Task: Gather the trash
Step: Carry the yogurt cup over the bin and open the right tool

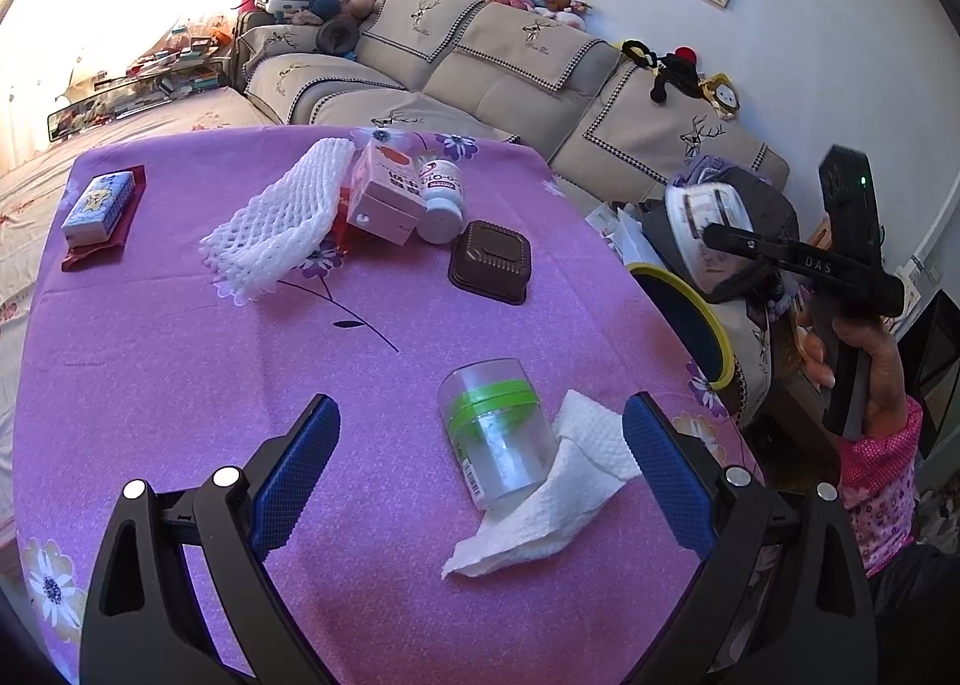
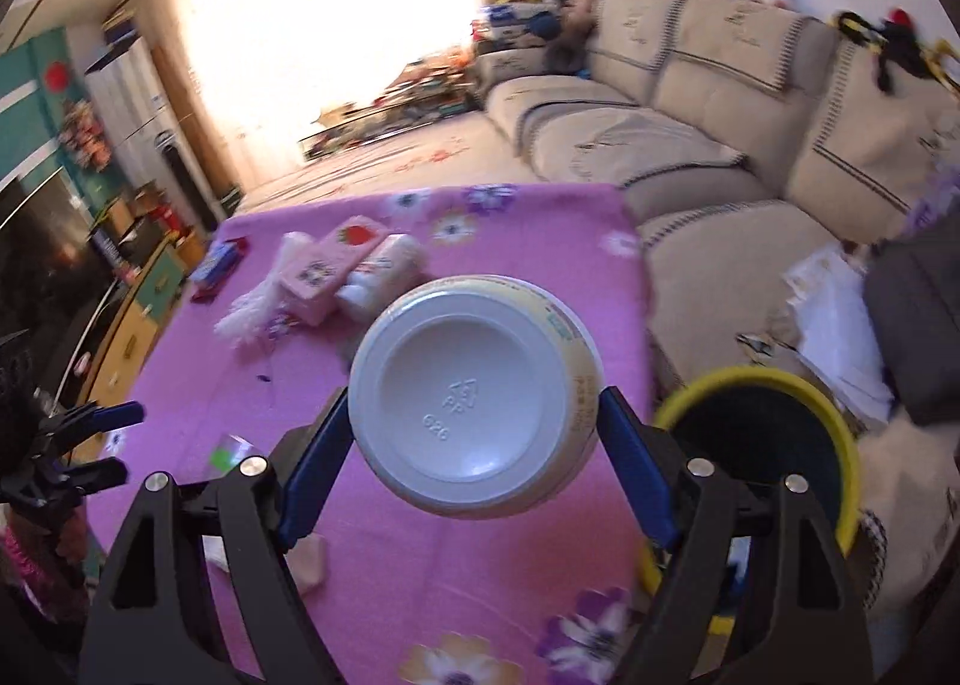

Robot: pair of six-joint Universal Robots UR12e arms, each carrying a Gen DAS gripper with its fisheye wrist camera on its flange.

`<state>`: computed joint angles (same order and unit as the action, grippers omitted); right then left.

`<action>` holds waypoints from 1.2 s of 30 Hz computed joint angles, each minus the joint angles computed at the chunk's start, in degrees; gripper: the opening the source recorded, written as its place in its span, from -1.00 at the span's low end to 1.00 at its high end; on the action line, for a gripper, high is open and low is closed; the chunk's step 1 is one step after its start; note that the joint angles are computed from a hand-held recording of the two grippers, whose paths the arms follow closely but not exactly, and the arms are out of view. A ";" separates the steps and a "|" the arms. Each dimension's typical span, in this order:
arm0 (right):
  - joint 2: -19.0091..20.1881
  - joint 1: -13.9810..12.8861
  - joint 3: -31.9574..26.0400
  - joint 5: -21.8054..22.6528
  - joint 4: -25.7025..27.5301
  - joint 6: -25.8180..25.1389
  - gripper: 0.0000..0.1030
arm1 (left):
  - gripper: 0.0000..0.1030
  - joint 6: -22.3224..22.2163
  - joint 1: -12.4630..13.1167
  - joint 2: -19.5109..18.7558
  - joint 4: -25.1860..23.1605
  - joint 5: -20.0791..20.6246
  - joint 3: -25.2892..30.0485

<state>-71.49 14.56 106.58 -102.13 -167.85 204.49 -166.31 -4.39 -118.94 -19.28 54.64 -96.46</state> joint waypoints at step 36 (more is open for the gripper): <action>0.01 -9.04 9.42 -3.52 2.25 10.33 0.76 | 0.83 4.07 -5.27 0.06 -4.19 5.46 2.76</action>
<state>-71.49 5.52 116.00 -105.65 -165.60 214.82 -162.24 -9.65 -118.89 -23.47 60.10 -93.70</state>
